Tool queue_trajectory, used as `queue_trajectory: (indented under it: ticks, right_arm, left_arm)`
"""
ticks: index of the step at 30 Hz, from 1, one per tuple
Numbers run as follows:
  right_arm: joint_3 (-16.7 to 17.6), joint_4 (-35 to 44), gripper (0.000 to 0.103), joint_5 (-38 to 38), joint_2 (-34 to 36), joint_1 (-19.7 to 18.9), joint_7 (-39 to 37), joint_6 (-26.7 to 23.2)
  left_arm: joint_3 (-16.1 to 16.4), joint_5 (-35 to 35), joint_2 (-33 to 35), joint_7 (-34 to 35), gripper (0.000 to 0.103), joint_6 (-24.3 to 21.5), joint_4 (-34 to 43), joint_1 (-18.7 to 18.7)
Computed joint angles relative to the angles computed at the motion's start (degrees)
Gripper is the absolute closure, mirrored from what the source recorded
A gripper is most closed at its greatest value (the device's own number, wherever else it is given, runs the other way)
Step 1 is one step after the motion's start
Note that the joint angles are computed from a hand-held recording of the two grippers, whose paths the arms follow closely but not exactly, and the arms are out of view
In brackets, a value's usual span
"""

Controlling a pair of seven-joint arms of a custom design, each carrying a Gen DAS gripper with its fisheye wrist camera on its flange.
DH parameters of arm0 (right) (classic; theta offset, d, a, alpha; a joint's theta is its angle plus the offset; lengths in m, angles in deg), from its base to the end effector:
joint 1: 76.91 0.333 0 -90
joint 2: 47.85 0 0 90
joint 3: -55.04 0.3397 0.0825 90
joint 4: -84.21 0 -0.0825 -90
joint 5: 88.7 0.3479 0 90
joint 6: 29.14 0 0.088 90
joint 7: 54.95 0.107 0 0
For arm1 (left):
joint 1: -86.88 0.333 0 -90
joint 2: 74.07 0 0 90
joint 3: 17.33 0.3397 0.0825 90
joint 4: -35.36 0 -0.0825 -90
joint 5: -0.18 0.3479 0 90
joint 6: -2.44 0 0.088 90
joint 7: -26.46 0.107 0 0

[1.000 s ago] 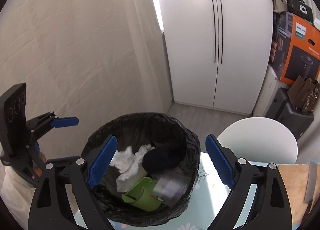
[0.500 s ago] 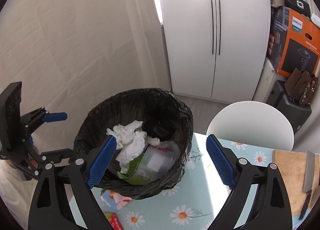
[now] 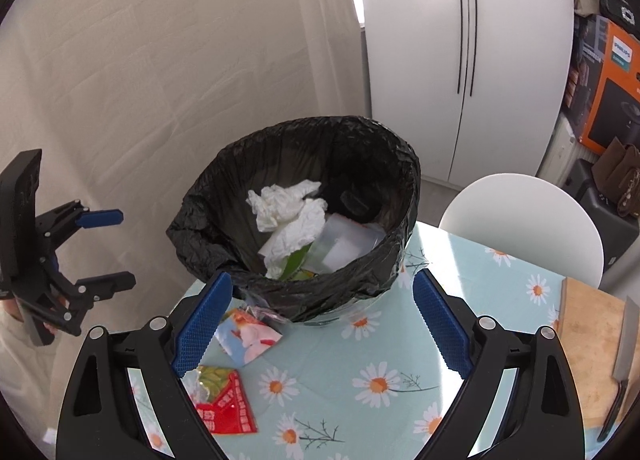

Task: Collect trash
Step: 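Move the right tool down toward the red snack wrapper on the table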

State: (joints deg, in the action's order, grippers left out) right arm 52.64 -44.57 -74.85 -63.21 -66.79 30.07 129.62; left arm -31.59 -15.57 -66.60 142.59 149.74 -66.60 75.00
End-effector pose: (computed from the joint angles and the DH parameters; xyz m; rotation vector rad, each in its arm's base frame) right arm 0.4765 0.0518 0.6058 -1.7195 1.6697 -0.5189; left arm 0.5586 -0.2586 0.5923 -1.1207 2.4679 -0.9070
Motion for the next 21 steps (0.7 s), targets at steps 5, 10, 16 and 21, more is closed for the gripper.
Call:
queue_trajectory:
  ticks: [5,10,16,21]
  right_arm:
    - [-1.79,-3.55,0.016,5.66,-1.37,3.94,-6.57,-0.14]
    - [-1.93,-6.60,0.016,9.86,-1.19,6.74,-12.38,0.17]
    - [-1.74,-9.51,0.016,17.54,0.53,9.31,-16.74,0.67]
    - [-1.84,-11.03,0.024,25.39,2.14,11.86,-22.24,-0.62]
  left_arm:
    - [0.85,1.87,-5.84,-5.35,0.006,3.56,-9.62,-0.52]
    - [1.54,2.07,-10.29,-9.81,0.006,4.95,-17.22,-0.95]
    - [2.32,0.68,-12.98,-10.78,0.006,6.55,-23.91,-1.93]
    - [2.75,-0.71,-13.09,-9.58,0.006,5.74,-26.26,-2.53]
